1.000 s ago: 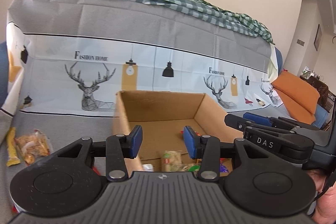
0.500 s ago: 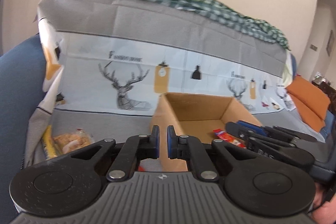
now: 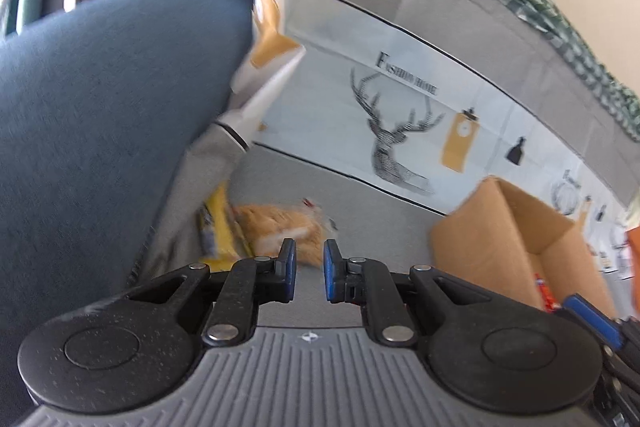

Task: Organize snacks
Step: 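Move both open tools back to the snack pile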

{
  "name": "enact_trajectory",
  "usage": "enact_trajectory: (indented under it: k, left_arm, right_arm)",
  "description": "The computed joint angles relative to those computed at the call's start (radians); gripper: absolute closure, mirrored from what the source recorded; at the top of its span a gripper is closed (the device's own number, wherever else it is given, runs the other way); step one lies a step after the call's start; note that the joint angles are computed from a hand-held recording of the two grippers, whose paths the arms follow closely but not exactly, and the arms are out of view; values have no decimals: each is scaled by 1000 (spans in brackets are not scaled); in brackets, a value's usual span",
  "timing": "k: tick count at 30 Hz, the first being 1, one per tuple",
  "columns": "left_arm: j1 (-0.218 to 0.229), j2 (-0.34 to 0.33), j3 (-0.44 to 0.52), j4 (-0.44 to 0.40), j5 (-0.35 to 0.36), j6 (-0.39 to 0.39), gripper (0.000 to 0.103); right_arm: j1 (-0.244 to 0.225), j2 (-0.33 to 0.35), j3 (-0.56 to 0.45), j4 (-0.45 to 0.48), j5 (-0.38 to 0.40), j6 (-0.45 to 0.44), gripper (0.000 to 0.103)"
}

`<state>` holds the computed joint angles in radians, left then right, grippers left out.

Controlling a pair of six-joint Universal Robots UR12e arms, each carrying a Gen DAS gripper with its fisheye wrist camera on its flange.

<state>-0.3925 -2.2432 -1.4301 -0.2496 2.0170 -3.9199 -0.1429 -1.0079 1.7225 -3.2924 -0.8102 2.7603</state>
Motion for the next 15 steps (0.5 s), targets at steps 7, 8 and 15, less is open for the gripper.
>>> enact_trajectory:
  k: [7,8,15]
  left_arm:
    - [8,-20,55,-198,27,-96,86]
    - [14,-18,53,-227,6,-124,86]
    - [40,-12,23,-222,-46,-244,86]
  right_arm:
    - [50,7,-9,122,-16,-73,67]
    - [58,13,-14,126,-28,-66,63]
    - [116,70,-87,234,-226,-41,43]
